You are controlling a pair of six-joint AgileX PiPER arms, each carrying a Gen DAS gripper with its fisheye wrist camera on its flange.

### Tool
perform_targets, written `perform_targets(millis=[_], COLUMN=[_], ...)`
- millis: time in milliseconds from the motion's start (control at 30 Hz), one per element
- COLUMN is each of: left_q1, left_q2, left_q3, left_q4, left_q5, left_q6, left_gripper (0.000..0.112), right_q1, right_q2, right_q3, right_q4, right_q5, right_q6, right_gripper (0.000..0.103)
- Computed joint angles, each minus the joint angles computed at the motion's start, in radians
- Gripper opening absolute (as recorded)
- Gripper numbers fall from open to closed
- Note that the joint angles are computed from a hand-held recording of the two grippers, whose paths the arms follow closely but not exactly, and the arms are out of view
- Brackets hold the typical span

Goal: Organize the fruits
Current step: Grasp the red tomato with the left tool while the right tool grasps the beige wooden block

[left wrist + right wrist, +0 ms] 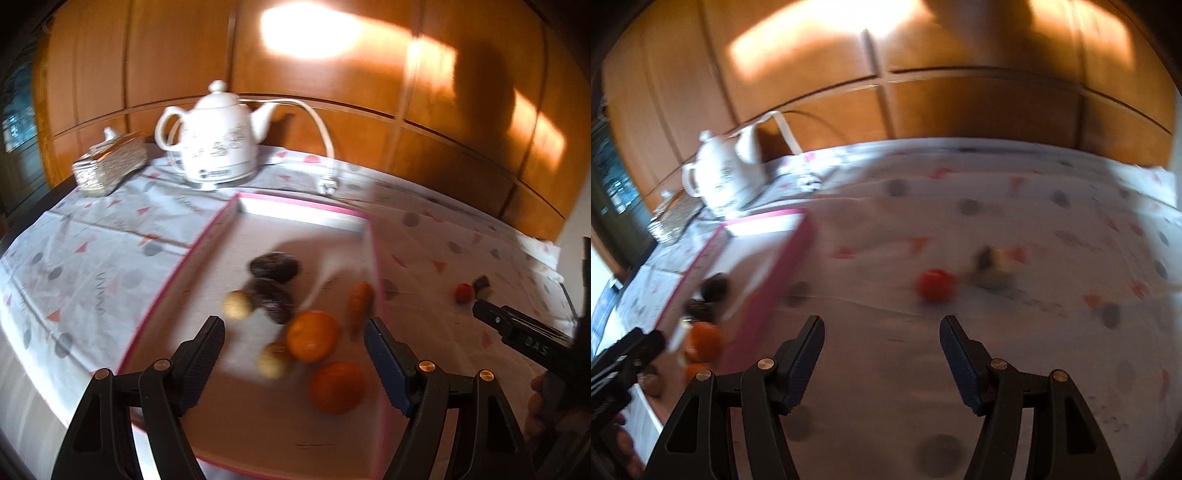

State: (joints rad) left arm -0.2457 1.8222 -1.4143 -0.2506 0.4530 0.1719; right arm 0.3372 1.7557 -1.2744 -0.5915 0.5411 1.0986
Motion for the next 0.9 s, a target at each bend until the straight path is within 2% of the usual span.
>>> perform_targets(millis=[233, 367, 500, 600, 700, 767, 800, 833, 900], left_q1=[-0.081, -0.13, -0.165, -0.184, -0.193, -0.197, -0.198, -0.199, -0.202], left_q2=[0.023, 0.043, 0.068, 0.078, 0.093, 0.104, 0.107, 0.116, 0.127], left_q3=[-0.051, -0.081, -0.114, -0.117, -0.128, -0.136, -0.138, -0.15, -0.167], left_q4=[-0.038, -0.032, -0.036, -0.043, -0.047, -0.052, -0.054, -0.055, -0.06], left_q5=[0.04, 0.057, 0.09, 0.094, 0.103, 0.11, 0.11, 0.119, 0.131], left_q6=[0.071, 0.089, 0.11, 0.128, 0.132, 0.139, 0.139, 0.136, 0.129], left_gripper=[0.078, 0.078, 0.078, 0.078, 0.078, 0.078, 0.078, 0.078, 0.078], right_q1=[-0.099, -0.145, -0.166, -0.173, -0.191, -0.198, -0.199, -0.201, -0.201], right_q2=[-0.076, -0.072, -0.035, 0.021, 0.079, 0.123, 0.142, 0.158, 0.171], right_q3=[0.126, 0.13, 0.087, 0.016, -0.057, -0.113, -0.133, -0.153, -0.167], right_q4=[-0.078, -0.077, -0.05, -0.025, 0.031, 0.063, 0.076, 0.093, 0.103], right_q5=[-0.001, -0.012, -0.014, 0.002, 0.016, 0.036, 0.044, 0.051, 0.058], right_q6=[0.12, 0.095, 0.018, -0.04, -0.108, -0.154, -0.172, -0.195, -0.215], right_gripper=[0.066, 0.066, 0.066, 0.061, 0.06, 0.054, 0.048, 0.033, 0.033])
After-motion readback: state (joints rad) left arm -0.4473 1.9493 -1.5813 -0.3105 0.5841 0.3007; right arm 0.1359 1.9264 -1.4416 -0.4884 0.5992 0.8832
